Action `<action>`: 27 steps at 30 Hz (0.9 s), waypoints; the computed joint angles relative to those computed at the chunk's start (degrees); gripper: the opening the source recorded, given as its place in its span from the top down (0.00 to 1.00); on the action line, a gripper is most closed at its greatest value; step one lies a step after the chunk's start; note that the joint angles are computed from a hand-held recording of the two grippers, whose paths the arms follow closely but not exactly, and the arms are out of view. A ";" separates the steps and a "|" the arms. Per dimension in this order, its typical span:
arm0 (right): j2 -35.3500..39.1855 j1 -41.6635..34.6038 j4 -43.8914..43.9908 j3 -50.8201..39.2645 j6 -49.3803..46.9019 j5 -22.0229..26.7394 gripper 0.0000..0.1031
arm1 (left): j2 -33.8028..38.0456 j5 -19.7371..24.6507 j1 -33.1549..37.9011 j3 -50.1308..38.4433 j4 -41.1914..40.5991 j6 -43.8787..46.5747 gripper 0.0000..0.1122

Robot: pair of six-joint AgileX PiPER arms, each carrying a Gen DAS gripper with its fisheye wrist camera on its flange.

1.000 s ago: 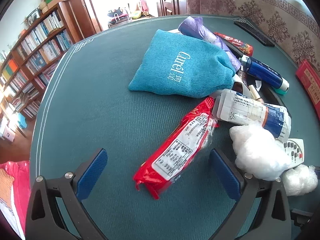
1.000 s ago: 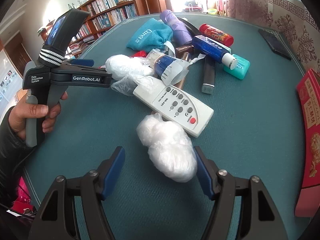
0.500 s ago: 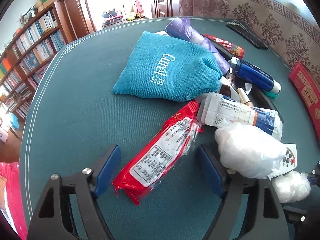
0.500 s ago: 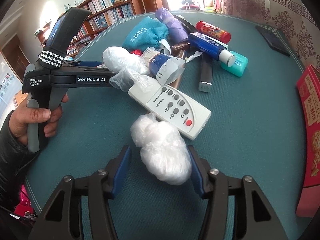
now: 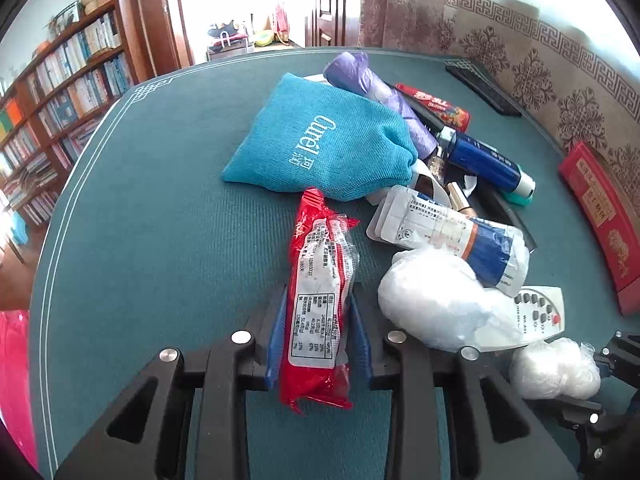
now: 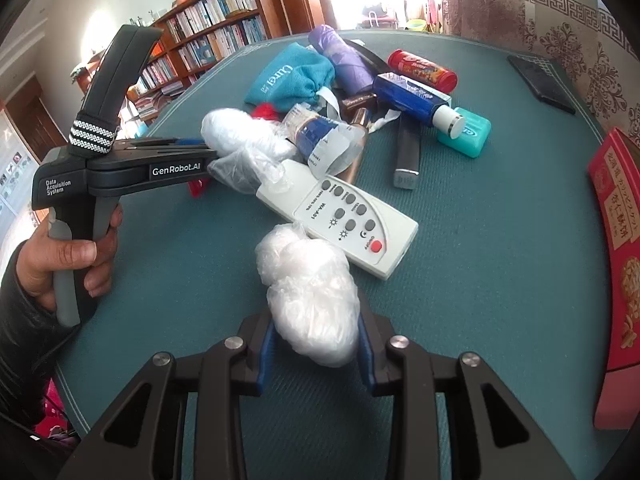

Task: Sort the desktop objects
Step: 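Grasp the red snack packet with the left tool while the right tool grasps the plastic-wrapped cotton bundle, then carry both items to the red box and release them inside with both tools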

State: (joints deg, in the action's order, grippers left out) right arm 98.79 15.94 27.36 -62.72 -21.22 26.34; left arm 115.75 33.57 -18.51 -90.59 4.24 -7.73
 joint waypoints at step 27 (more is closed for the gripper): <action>-17.35 -17.01 28.21 13.19 -25.40 -2.51 0.64 | -7.79 1.36 -12.33 -0.25 2.18 -6.89 0.72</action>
